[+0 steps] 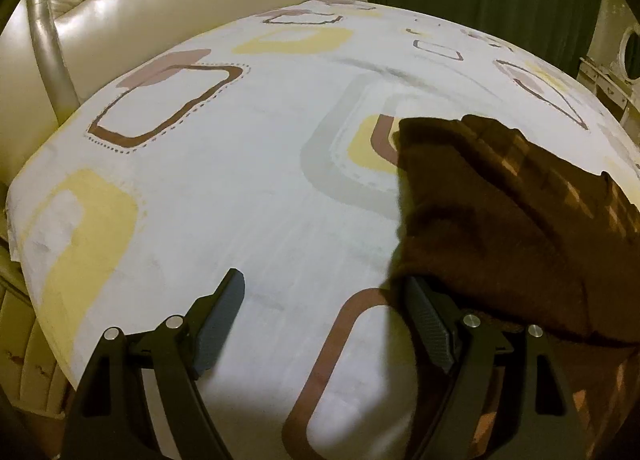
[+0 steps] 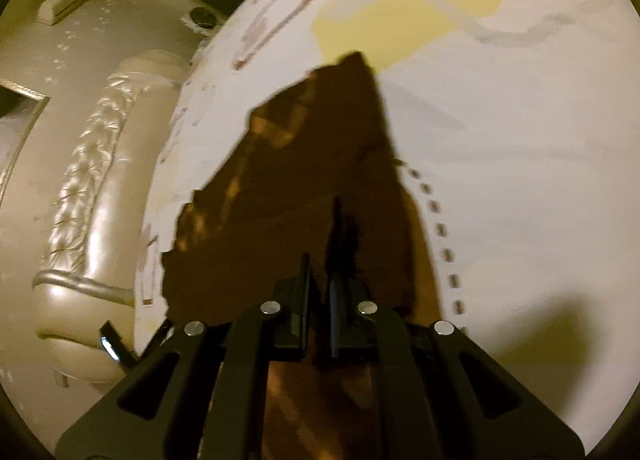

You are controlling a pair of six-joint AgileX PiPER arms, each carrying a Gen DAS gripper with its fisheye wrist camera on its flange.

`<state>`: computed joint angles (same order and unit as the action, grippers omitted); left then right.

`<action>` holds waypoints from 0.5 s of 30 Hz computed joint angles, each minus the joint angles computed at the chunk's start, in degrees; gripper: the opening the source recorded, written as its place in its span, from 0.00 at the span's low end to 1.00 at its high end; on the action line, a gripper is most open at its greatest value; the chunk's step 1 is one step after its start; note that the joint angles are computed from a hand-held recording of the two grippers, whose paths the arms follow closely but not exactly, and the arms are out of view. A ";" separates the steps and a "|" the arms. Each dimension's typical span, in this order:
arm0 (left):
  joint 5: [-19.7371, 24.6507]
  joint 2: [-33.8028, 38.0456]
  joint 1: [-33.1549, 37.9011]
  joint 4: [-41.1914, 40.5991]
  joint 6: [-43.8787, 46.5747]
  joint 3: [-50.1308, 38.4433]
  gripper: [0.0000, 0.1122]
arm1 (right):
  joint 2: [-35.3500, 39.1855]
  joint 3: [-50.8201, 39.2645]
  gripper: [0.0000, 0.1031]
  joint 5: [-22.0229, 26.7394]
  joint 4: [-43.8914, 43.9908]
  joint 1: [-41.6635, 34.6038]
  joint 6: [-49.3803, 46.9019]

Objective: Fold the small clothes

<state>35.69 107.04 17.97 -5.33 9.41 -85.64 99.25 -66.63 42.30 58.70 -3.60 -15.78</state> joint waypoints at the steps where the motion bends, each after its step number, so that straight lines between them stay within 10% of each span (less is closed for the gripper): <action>1: 0.17 0.14 0.06 -0.28 0.05 -0.17 0.72 | 0.30 0.89 0.06 -0.29 0.90 -0.19 -0.96; 15: -0.55 -1.35 1.48 -0.96 2.21 2.38 0.71 | -2.54 8.00 0.06 -3.45 9.58 -1.56 -9.84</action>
<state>35.14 105.69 19.45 -6.29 11.62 -83.27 96.71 -58.62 38.85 68.28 -5.16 -25.62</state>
